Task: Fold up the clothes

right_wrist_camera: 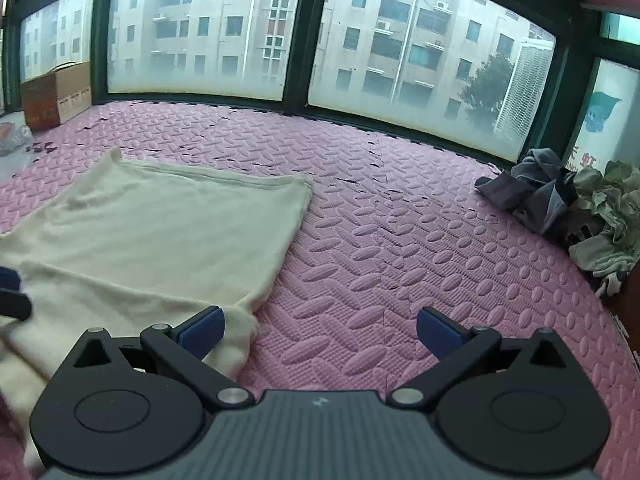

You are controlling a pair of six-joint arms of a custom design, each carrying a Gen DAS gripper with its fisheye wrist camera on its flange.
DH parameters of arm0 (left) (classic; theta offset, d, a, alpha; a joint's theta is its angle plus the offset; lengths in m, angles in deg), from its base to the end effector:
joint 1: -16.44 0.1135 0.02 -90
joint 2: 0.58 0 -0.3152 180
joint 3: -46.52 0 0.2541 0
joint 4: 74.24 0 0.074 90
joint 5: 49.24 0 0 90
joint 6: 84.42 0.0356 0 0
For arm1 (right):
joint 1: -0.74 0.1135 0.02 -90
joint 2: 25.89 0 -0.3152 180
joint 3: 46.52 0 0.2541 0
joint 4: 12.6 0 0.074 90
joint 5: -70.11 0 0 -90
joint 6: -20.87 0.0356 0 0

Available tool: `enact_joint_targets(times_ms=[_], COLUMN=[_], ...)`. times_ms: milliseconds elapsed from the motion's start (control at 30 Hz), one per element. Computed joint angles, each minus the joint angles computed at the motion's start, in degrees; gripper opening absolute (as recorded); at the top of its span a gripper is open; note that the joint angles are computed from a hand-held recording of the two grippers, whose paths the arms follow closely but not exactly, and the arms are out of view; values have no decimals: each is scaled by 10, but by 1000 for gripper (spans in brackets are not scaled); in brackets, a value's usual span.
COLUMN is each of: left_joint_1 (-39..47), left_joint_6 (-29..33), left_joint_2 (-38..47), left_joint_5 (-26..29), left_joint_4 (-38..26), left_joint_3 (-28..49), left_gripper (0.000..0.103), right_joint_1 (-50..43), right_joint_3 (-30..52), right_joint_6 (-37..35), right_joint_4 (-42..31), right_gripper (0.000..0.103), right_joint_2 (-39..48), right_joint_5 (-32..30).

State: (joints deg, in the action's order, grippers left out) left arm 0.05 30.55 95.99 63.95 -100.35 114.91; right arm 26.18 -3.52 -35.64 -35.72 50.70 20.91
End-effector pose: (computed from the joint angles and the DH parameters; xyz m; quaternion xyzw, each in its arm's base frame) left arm 0.3245 -0.1100 0.2200 0.3869 0.8506 -0.1683 0.3138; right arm 0.2032 0.0709 0.1951 0.1626 0.8888 -0.1587 0.3980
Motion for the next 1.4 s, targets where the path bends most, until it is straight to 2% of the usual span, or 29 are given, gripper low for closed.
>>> enact_joint_targets(times_ms=[233, 400, 567, 700, 867, 1000, 1400], left_joint_1=[8, 22, 32, 43, 63, 89, 176], left_joint_6=[8, 16, 23, 24, 24, 25, -16], left_joint_2=[-11, -23, -28, -36, -44, -47, -30], left_joint_5=[2, 8, 10, 20, 28, 34, 19], left_joint_4=[6, 15, 14, 8, 1, -4, 3], left_joint_3=[-15, -31, -40, -40, -42, -39, -16], left_gripper=[31, 41, 41, 43, 44, 45, 46], right_joint_1=[48, 110, 139, 151, 153, 168, 185], right_joint_3=[-7, -2, 11, 35, 57, 75, 111], right_joint_6=[61, 119, 146, 131, 96, 91, 46], right_joint_4=[-59, -116, -154, -153, -105, -97, -76], right_gripper=[103, 103, 103, 103, 103, 103, 103], right_joint_2=[-13, -23, -7, -5, 49, 91, 118], right_joint_5=[17, 51, 65, 80, 65, 61, 56])
